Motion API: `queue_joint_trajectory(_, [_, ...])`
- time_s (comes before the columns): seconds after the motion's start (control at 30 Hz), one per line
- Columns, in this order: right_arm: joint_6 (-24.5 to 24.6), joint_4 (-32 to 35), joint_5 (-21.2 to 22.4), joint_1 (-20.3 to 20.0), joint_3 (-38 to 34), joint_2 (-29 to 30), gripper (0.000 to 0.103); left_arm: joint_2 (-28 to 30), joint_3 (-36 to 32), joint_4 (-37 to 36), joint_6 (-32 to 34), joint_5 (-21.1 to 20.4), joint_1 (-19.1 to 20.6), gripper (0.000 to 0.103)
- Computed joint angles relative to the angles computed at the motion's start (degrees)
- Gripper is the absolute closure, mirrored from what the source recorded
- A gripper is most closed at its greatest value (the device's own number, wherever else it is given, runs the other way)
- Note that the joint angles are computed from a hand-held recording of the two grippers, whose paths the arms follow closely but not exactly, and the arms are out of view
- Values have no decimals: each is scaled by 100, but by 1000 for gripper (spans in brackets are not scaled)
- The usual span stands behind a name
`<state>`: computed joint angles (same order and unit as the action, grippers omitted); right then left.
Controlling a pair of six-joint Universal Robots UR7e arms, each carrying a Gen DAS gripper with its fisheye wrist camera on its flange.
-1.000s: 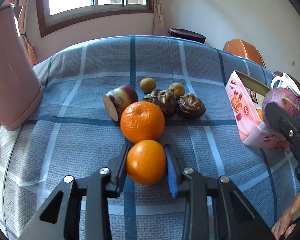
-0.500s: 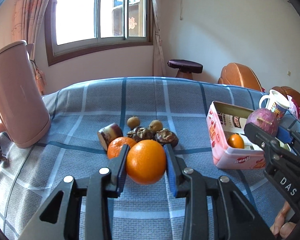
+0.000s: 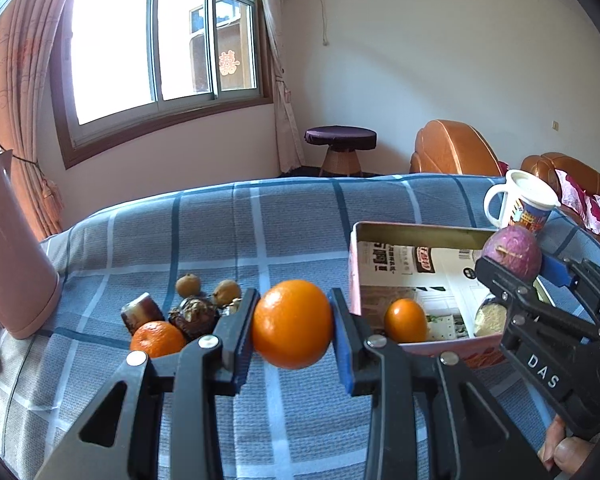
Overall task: Organize fruits
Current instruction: 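Lower the onion into the tin with the right tool while the left tool releases its orange there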
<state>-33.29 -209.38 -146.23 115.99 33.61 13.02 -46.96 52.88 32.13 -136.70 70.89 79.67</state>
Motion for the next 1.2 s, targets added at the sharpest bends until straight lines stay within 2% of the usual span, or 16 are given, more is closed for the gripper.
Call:
queue_joint_trajectory(0.2, [-19,-110,-183,-113,346,-231,51,165,54,-51,111,-58,-175,67])
queue_joint_trajectory(0.4, [308,25,-267,-233,810,-553,51,393,-23,-57,197,-187,-289,67])
queue_joint_trajectory(0.47, [499,116,-164,-279,1077,-717,51,492,-96,-6,205,-252,-312,67])
queue_joint_trajectory(0.57, [528,281,-166,-312,1115,-755,51,608,-172,25,230,-342,-343,67])
queue_joint_trajectory(0.73, [1233,827,199,-422,1730,-1154,51,794,-362,113,186,-472,-387,67])
queue_joint_trajectory(0.83, [1482,1071,248,-462,1788,-1226,51,943,-562,260,132,-562,-407,67])
queue_joint_trajectory(1.2, [1578,1326,352,-472,1723,-1213,50,1135,-819,397,104,-639,-443,67])
